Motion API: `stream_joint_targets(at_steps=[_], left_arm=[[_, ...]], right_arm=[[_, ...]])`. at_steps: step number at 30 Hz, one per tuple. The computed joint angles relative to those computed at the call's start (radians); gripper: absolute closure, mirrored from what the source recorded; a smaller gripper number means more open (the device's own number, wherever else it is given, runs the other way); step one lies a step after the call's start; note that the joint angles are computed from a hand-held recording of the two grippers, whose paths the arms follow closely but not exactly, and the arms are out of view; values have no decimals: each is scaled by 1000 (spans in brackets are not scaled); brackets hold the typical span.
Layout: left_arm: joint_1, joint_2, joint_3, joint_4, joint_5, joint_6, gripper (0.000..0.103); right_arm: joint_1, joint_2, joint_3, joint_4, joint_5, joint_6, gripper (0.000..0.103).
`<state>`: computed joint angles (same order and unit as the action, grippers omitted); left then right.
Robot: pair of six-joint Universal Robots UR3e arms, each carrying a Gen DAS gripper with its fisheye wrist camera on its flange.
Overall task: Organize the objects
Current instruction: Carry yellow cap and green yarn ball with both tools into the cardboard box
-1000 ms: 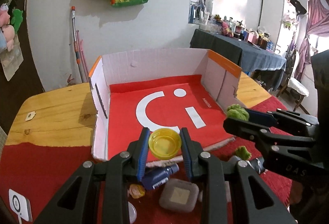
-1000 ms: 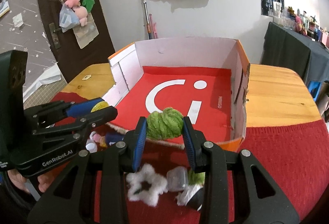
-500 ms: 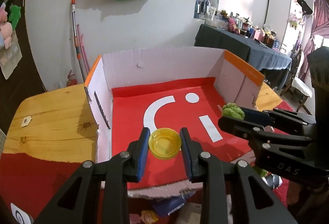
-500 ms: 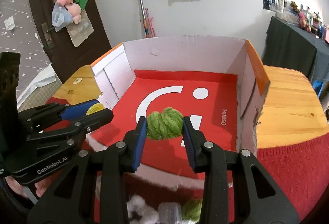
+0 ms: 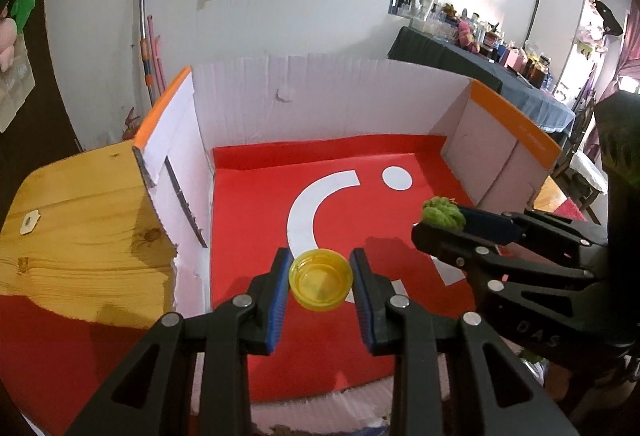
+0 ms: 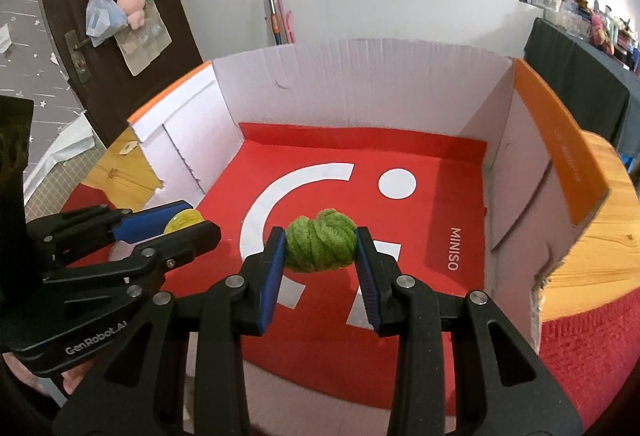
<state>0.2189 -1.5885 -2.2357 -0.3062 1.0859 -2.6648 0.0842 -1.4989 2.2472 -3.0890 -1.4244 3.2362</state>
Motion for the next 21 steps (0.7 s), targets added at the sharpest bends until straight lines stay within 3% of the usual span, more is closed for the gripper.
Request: stream_joint_targets(at_steps=[10,21], left_arm=[[-24,-87,62,-23,22,-20,72],[-28,-55,48,-56,17,-11,72]], right_arm=[[5,80,-65,27,-24,-12,70],[-28,54,-65,132,4,-59,70]])
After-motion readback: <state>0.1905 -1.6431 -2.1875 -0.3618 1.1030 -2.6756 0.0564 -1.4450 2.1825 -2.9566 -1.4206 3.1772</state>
